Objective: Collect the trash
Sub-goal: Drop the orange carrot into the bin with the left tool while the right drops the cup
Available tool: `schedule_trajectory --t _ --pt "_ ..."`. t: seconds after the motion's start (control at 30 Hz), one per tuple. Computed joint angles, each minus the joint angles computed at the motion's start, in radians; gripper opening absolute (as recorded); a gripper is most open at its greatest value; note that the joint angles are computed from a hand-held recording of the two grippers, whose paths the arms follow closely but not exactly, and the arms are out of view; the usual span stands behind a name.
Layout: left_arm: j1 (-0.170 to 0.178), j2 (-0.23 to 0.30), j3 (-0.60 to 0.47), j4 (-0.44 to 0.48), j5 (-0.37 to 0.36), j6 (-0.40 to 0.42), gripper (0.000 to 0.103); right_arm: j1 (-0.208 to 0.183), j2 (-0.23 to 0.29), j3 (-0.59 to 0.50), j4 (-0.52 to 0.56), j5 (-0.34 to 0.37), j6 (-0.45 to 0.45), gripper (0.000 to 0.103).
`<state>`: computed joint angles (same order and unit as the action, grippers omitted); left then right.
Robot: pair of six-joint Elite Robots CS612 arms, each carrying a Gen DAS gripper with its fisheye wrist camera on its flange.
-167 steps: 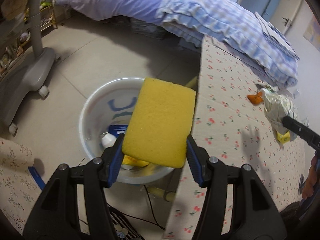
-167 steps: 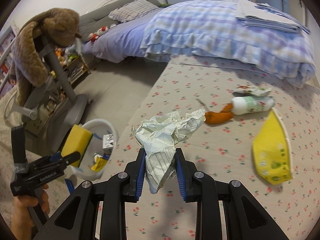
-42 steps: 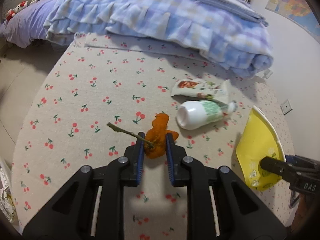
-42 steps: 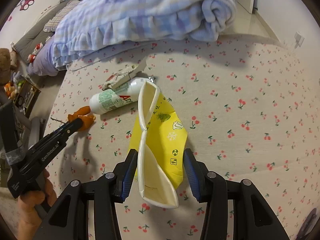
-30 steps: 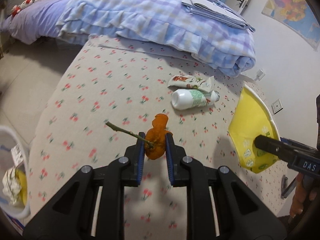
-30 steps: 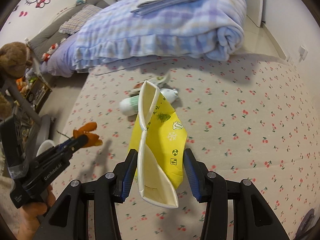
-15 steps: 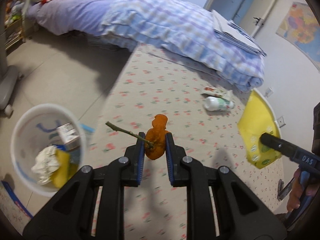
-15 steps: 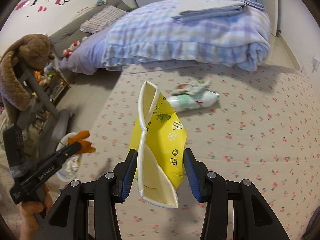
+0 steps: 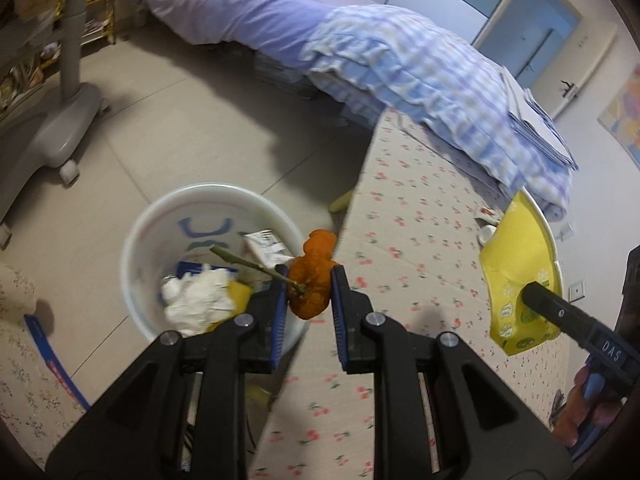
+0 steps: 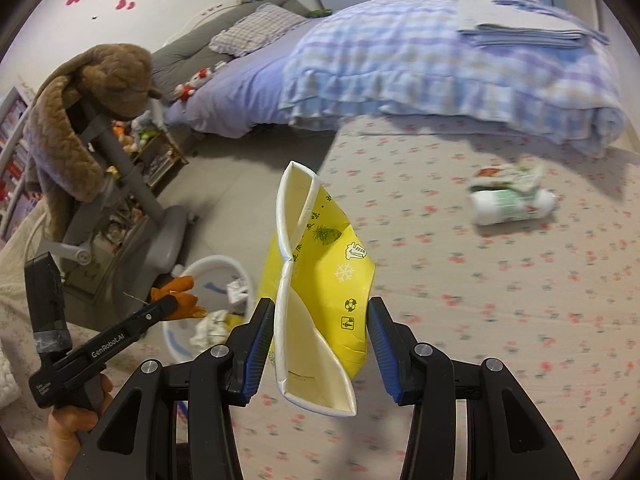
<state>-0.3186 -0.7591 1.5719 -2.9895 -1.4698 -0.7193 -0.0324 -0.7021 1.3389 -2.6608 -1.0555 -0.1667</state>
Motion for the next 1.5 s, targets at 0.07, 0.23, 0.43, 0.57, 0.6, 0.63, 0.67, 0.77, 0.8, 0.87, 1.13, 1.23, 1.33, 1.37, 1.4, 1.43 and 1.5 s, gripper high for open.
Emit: schedule_trajectory --t 0.07,0.23,0.43,0.57,0.6,0.63,0.67,0.77,0.8,0.87,1.13,1.23,1.33,1.37,1.4,1.43,1.5 --pt "0.010 -0.005 0.007 0.010 -0.007 -0.009 0.022 0.012 0.008 -0.008 0.008 0.016 0.001 0.048" --pt "0.028 -0.015 0.023 0.020 -0.001 -0.026 0.023 0.048 0.024 -0.018 0.022 0.030 -0.016 0.048" --pt "0.045 -0.022 0.022 0.089 0.011 -0.046 0.076 0.076 0.034 -0.022 0.014 0.034 -0.038 0.048" --pt "0.049 -0.032 0.027 0.129 0.046 -0.056 0.078 0.085 0.043 -0.032 0.025 0.037 -0.040 0.048" --pt "0.048 -0.037 0.030 0.148 0.065 -0.059 0.081 0.087 0.046 -0.035 0.030 0.037 -0.039 0.048" --pt "0.049 -0.040 0.031 0.163 0.080 -0.061 0.082 0.090 0.048 -0.038 0.034 0.038 -0.040 0.048" --pt "0.048 -0.043 0.033 0.181 0.100 -0.065 0.083 0.092 0.051 -0.041 0.038 0.040 -0.042 0.048" --pt "0.050 -0.051 0.035 0.235 0.145 -0.077 0.086 0.102 0.062 -0.056 0.055 0.045 -0.041 0.049" --pt "0.050 -0.054 0.036 0.254 0.162 -0.083 0.087 0.105 0.066 -0.061 0.059 0.048 -0.042 0.049" --pt "0.050 -0.057 0.040 0.274 0.183 -0.095 0.089 0.112 0.077 -0.074 0.064 0.052 -0.044 0.049" --pt "0.052 -0.066 0.050 0.300 0.220 -0.121 0.094 0.137 0.135 -0.138 0.069 0.097 -0.046 0.061" --pt "0.052 -0.068 0.054 0.291 0.238 -0.112 0.097 0.142 0.145 -0.154 0.073 0.084 -0.040 0.064" --pt "0.053 -0.068 0.055 0.295 0.244 -0.111 0.097 0.136 0.150 -0.161 0.064 0.090 0.003 0.070" --pt "0.054 -0.068 0.055 0.296 0.241 -0.111 0.097 0.133 0.152 -0.163 0.060 0.090 0.019 0.070" --pt "0.055 -0.068 0.055 0.297 0.238 -0.112 0.097 0.129 0.151 -0.163 0.058 0.087 0.031 0.070" --pt "0.055 -0.067 0.055 0.295 0.233 -0.114 0.097 0.127 0.149 -0.160 0.055 0.082 0.039 0.070" --pt "0.056 -0.066 0.053 0.290 0.225 -0.115 0.097 0.122 0.144 -0.155 0.053 0.069 0.055 0.070"
